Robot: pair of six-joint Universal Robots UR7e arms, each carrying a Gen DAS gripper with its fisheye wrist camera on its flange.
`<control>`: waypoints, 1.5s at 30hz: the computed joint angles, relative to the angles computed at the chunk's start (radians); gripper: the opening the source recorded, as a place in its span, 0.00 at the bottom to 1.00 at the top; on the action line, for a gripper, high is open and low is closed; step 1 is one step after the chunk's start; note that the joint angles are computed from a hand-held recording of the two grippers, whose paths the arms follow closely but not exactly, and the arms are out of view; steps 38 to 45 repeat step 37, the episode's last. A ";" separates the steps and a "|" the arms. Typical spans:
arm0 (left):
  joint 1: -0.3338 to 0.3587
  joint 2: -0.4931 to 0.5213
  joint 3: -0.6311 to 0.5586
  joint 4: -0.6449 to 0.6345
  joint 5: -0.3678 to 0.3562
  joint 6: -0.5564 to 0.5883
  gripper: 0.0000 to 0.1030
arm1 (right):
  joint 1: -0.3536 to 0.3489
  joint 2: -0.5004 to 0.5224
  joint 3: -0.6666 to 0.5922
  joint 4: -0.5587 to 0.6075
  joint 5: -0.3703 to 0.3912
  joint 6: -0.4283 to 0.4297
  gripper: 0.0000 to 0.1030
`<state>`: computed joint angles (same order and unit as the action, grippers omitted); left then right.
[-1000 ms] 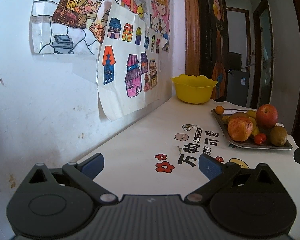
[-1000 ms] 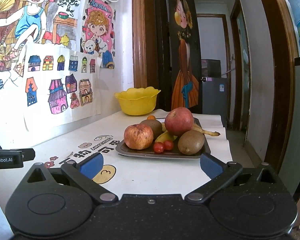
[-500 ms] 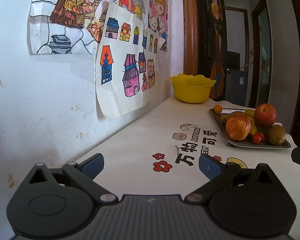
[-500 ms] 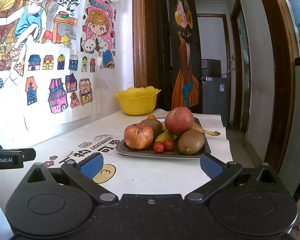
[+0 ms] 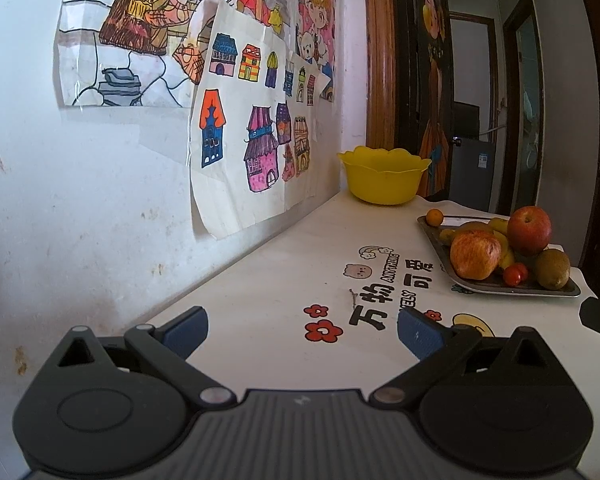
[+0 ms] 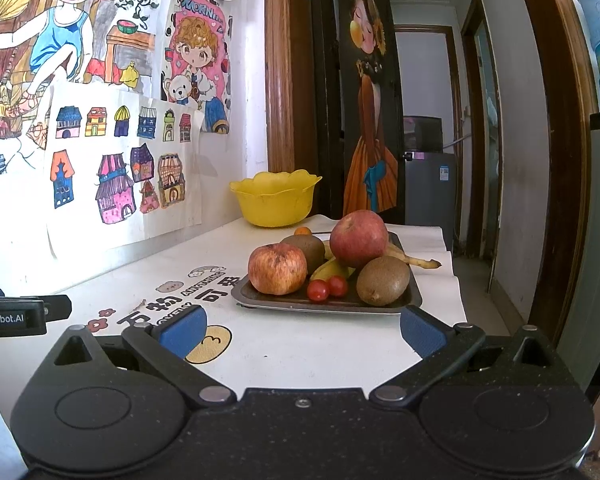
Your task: Organize fruits
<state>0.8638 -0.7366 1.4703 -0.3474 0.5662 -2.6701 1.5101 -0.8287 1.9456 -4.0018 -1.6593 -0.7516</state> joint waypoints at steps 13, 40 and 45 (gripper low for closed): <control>-0.001 0.000 0.000 0.001 -0.003 -0.002 1.00 | 0.001 -0.001 0.000 0.002 -0.002 0.000 0.99; 0.000 0.021 -0.045 0.139 0.009 -0.129 1.00 | -0.002 0.003 0.000 -0.005 -0.001 0.001 0.99; 0.000 0.021 -0.045 0.139 0.009 -0.129 1.00 | -0.002 0.003 0.000 -0.005 -0.001 0.001 0.99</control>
